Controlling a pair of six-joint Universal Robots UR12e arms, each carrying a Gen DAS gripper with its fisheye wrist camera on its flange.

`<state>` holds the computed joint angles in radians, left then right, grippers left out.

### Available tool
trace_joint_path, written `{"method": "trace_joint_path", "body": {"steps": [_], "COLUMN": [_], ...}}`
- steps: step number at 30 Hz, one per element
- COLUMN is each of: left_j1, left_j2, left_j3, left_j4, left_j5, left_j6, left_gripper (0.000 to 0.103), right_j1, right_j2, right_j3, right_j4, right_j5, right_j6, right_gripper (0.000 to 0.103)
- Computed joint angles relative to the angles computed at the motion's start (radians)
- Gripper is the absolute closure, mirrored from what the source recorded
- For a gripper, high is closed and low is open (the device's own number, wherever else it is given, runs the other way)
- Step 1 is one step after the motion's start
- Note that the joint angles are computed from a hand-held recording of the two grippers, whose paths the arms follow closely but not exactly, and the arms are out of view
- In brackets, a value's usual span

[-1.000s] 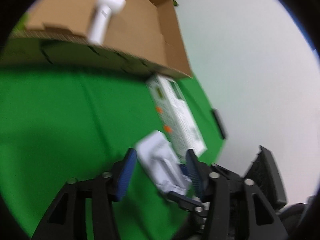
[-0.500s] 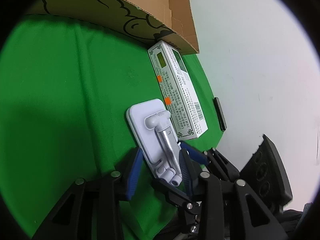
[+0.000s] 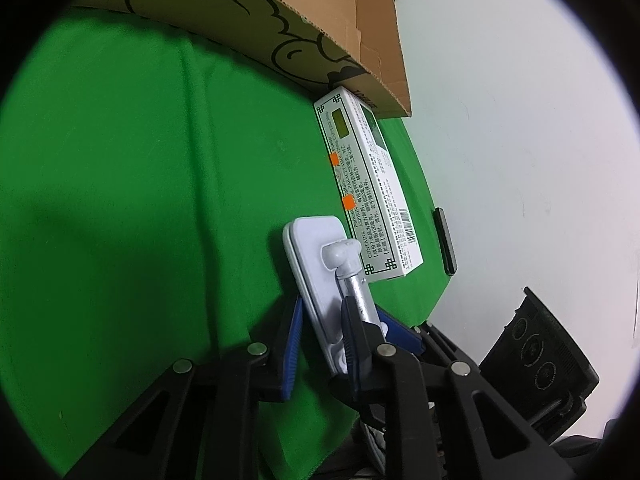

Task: Organize objects
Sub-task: 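Move the right gripper to the phone stand and grasp its base, then lift the phone stand with the right gripper and lower it beside the hair dryer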

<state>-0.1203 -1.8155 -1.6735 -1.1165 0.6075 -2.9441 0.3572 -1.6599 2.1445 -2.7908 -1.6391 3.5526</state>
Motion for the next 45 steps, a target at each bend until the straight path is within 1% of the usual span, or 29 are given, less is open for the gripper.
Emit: {"method": "trace_joint_path", "body": {"steps": [4,8,11,13,17,21,23,27,30,32,36,39,45], "left_j1": [-0.002,0.000,-0.006,-0.008,-0.007,-0.007,-0.010,-0.024,-0.027,-0.032,-0.037,-0.042,-0.048], "left_j2": [0.018,0.030,0.043,0.045,0.046,0.047,0.039,0.014,-0.003,-0.021,-0.057,-0.076,-0.126], "left_j3": [-0.019,-0.021,-0.011,0.004,0.041,0.069,0.093,0.142,0.192,0.223,0.290,0.329,0.399], "left_j4": [0.078,0.145,0.216,0.248,0.318,0.368,0.374,0.385,0.364,0.357,0.332,0.318,0.266], "left_j5": [0.016,-0.003,0.021,0.037,0.042,0.049,0.063,0.095,0.112,0.117,0.108,0.124,0.142], "left_j6": [-0.028,-0.042,-0.058,-0.059,-0.078,-0.073,-0.070,-0.073,-0.055,-0.053,-0.059,-0.063,-0.083], "left_gripper": [0.086,0.087,0.088,0.088,0.088,0.088,0.088,0.089,0.089,0.089,0.089,0.089,0.089], "right_j1": [-0.004,0.019,0.027,0.025,0.013,0.010,0.006,-0.016,-0.034,-0.051,-0.079,-0.097,-0.142], "right_j2": [-0.005,-0.002,0.001,0.004,0.013,0.020,0.026,0.042,0.057,0.066,0.079,0.093,0.138], "right_j3": [0.012,0.015,0.007,-0.003,-0.037,-0.073,-0.090,-0.122,-0.151,-0.181,-0.223,-0.252,-0.322], "right_j4": [-0.035,-0.112,-0.163,-0.184,-0.231,-0.262,-0.269,-0.271,-0.265,-0.236,-0.216,-0.203,-0.132], "right_j5": [0.026,-0.042,-0.079,-0.087,-0.092,-0.108,-0.110,-0.087,-0.078,-0.065,-0.050,-0.033,0.026], "right_j6": [0.027,0.025,0.001,-0.009,-0.046,-0.102,-0.111,-0.113,-0.120,-0.119,-0.119,-0.130,-0.129], "right_gripper": [0.038,0.039,0.039,0.039,0.039,0.039,0.039,0.039,0.039,0.039,0.039,0.039,0.039]}}
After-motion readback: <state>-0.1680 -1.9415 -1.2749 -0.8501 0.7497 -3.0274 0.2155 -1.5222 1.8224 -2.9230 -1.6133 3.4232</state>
